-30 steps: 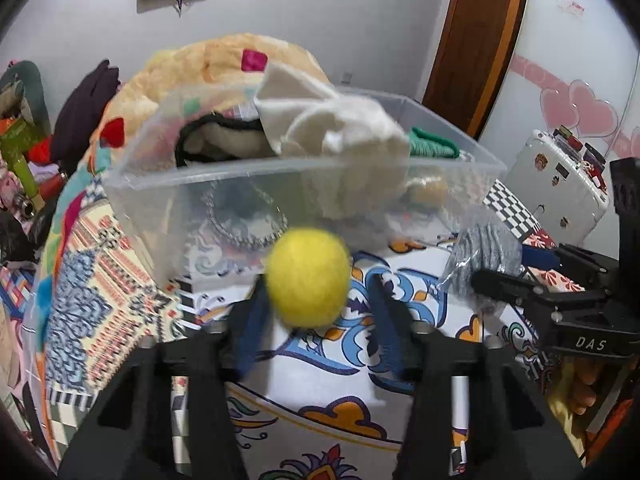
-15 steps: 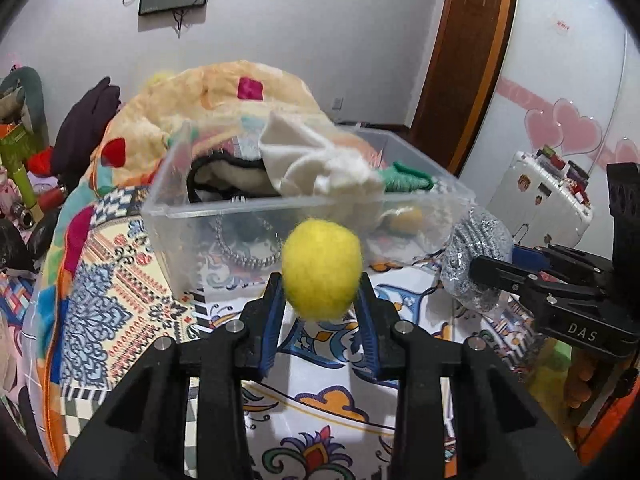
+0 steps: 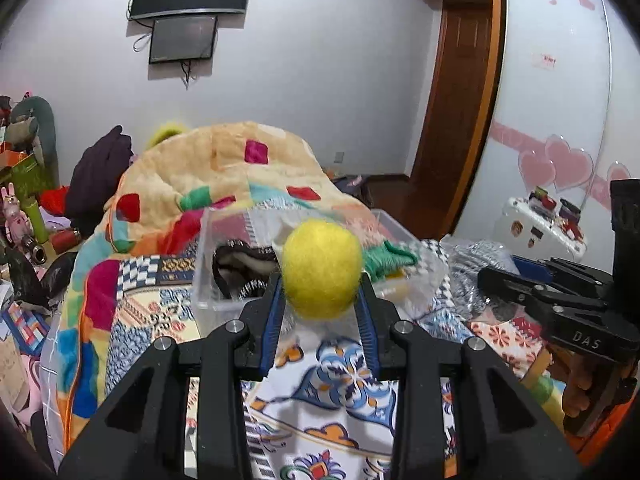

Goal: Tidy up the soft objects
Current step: 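Carry both items into the clear box and release them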

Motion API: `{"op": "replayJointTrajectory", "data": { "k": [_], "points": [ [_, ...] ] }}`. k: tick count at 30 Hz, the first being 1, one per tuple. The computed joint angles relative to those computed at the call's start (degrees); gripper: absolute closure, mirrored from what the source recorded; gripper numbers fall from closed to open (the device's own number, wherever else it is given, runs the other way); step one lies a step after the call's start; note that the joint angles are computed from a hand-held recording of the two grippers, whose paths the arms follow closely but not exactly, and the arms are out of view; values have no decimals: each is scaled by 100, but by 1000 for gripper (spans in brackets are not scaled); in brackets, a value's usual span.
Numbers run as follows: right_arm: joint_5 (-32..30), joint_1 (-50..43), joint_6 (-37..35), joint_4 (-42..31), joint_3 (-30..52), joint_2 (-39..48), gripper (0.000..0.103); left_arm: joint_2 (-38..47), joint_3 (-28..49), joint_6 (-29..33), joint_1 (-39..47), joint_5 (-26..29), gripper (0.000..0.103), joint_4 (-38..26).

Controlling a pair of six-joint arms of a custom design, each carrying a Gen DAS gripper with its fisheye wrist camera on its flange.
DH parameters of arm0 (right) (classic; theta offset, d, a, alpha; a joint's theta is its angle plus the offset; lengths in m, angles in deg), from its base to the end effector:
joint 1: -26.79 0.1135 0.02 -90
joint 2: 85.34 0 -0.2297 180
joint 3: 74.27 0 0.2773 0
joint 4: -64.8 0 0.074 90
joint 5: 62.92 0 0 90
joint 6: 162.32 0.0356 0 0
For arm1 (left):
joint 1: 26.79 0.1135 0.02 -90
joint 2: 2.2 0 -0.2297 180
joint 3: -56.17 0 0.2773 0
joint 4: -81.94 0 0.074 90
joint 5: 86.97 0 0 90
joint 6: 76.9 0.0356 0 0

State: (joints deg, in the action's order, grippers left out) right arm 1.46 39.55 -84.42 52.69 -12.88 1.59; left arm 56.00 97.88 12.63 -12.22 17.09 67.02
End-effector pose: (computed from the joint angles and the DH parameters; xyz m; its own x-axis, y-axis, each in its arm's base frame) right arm 0.3301 0.0905 0.1585 -0.4708 -0.3004 -0.8295 -0.6461 0.7577 0.0923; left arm 0.2514 0.0564 0.1734 -0.5040 -0.1392 -0.8524 -0.0475 0.9899 -0.1336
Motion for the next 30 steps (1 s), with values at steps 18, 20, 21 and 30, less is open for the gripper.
{"op": "replayJointTrajectory", "data": {
  "k": [18, 20, 21, 30],
  "points": [
    [655, 650, 708, 316, 1551, 1592, 67, 2383, 1319, 8, 161, -282, 69, 333],
    [751, 702, 694, 161, 1767, 1843, 67, 2523, 1385, 5, 159, -272, 68, 343],
    [814, 740, 691, 86, 1885, 1997, 67, 2564, 1398, 17, 156, -278, 68, 352],
    [919, 727, 518, -475, 2131, 2214, 58, 2323, 1245, -7, 193, -246, 46, 354]
  ]
}}
